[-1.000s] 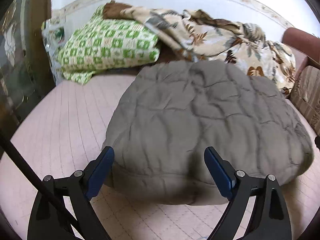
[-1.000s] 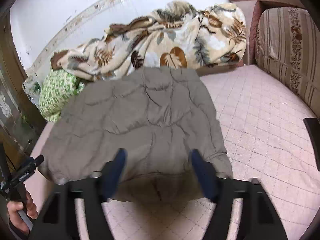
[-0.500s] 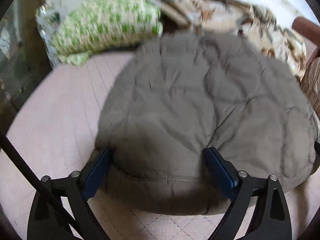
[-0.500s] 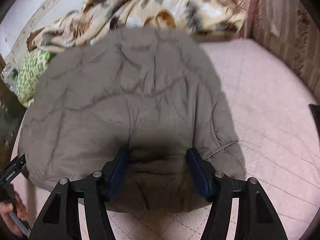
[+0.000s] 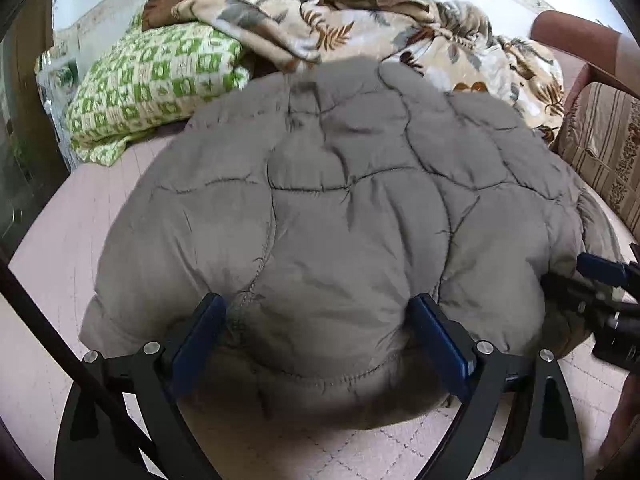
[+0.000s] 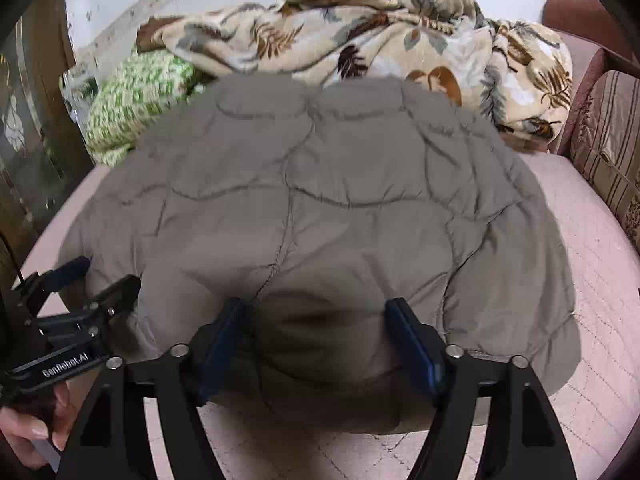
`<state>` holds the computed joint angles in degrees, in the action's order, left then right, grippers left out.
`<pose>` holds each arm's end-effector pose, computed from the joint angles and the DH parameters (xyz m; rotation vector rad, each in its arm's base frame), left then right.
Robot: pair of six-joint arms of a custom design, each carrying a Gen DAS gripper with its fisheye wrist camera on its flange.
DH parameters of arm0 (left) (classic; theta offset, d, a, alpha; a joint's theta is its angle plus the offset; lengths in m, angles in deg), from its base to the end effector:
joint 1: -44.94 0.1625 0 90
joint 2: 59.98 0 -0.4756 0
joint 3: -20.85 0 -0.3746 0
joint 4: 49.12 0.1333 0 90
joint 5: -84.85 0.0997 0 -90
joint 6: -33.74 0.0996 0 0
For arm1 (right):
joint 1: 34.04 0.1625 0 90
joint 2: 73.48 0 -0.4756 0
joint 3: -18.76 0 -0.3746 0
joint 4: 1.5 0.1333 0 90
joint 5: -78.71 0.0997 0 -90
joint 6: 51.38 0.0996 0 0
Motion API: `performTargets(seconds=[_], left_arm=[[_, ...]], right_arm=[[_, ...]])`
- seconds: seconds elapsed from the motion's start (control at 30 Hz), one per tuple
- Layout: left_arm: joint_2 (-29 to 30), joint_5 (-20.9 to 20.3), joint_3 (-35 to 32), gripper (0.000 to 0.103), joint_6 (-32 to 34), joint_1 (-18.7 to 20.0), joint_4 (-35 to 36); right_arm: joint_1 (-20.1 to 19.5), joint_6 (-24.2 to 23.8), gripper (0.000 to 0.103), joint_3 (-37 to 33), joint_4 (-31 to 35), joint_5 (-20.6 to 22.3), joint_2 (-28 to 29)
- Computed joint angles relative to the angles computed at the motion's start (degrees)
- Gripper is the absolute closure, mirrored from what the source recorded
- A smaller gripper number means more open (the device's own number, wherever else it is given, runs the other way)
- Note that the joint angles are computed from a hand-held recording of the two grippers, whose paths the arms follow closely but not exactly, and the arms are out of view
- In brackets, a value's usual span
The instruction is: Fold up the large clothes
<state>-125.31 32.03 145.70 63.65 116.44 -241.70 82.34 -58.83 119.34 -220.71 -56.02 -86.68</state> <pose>0.0199 -0.5503 0.2819 0.6665 2.2292 -0.8283 0.3239 -0.5109 -0.0893 0.3228 -2.3030 1.0214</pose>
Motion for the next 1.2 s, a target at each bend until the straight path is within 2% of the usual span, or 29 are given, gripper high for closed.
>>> performTargets(seconds=[0.1, 0.33, 0.5, 0.63, 0.7, 0.8, 0.97, 1.2], left_arm=[[0.84, 1.43, 0.21, 0.007, 1.27, -0.45, -1.5], [0.9, 1.4, 1.08, 0.007, 2.42, -0.36, -3.5], [0.74, 1.36, 1.12, 0.007, 2.38, -0.45, -3.6], [0.82, 1.32, 1.17, 0.007, 2.93, -0.41, -4.21], [0.87, 1.32, 1.21, 0.007, 2.86, -0.41, -4.27], [0.92, 1.38, 1.22, 0.007, 3.0, -0.42, -4.41], [1.04, 1.43, 1.32, 0.007, 3.61, -0.37, -5.05], [1.39, 1.73, 1.39, 0.006, 3.88, -0.49, -5.57]], right_arm=[[-0.49, -0.44, 0.018, 0.63, -0.6, -0.04, 0.36], [-0.36, -0.85, 0.015, 0.54, 0.05, 0.05, 0.14], [-0.15, -1.39, 0.015, 3.49, -9.69, 1.05, -1.21], [-0.87, 0.82, 0.015, 4.82, -14.29, -4.2, -2.4], [-2.52, 6.05, 0.015, 6.74, -13.34, -5.24, -3.93], [-4.57, 11.21, 0.015, 9.26, -12.0, -2.77, -5.47], [-4.35, 10.25, 0.014, 6.66, -7.07, -5.95, -4.4], [-4.65, 10.79, 0.013, 6.48, -5.58, -5.8, -4.73]])
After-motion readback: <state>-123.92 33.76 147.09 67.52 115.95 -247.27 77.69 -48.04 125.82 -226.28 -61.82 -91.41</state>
